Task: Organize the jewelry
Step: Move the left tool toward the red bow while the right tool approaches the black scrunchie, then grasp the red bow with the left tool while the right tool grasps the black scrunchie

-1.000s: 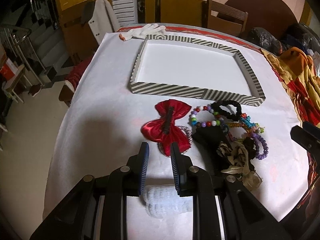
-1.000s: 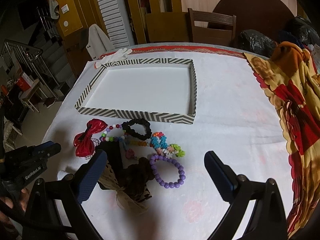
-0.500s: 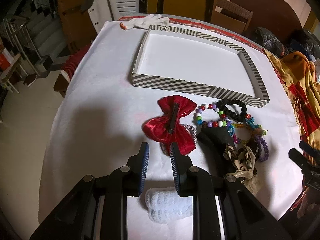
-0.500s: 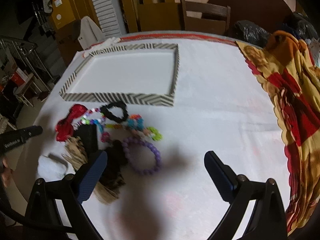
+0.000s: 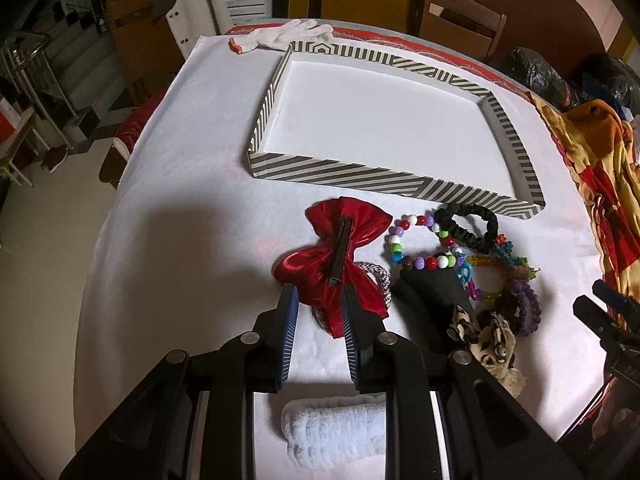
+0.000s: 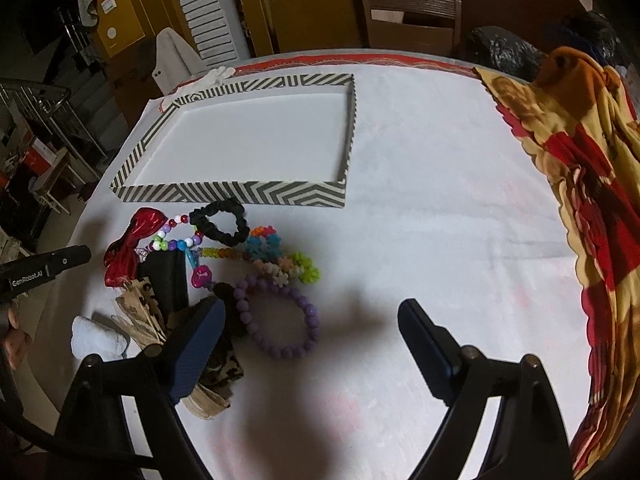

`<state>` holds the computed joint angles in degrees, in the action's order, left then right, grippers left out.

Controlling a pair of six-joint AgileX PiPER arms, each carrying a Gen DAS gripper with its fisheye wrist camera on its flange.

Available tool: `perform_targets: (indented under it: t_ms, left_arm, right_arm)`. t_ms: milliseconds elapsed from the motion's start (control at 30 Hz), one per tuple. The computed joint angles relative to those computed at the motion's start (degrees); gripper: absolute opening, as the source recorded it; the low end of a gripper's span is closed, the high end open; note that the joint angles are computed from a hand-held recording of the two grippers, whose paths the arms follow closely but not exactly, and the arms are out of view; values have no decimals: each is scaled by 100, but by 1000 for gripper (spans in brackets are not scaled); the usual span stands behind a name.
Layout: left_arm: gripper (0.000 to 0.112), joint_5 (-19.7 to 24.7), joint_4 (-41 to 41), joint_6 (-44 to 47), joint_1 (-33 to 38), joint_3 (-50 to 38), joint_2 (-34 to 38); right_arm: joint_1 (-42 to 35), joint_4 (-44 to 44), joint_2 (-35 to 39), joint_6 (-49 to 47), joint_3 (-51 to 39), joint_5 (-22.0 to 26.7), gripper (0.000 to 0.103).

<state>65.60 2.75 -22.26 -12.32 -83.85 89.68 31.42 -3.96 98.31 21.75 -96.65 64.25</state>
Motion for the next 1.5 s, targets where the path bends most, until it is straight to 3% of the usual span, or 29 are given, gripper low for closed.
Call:
perform_targets:
  t_ms: [633,800,900,1133,1367,1500]
  left_arm:
    - [17,-9,-24,43,33,-63,143]
    - [17,-113,-664,456,376,41,145]
    - [22,-170,-1163,709,678,104,224]
    - [23,-4,-1013,767,504,-482,753]
    - [23,183,-567,723,311,-1070,1376]
    - [23,297,-488,797,288,-1272,1612]
  right_arm:
    - [90,-3,278,-62,-416,91,91]
    - [66,40,281,-85,-370,24,91]
    - [39,143,297,-191,-335,-49,79]
    - [-106,455,519,-455,-460,-95,78]
    - [-302,984,1159,-782,-1279,31,78]
    - [-249,1102,1927,-921,-2275,272,77]
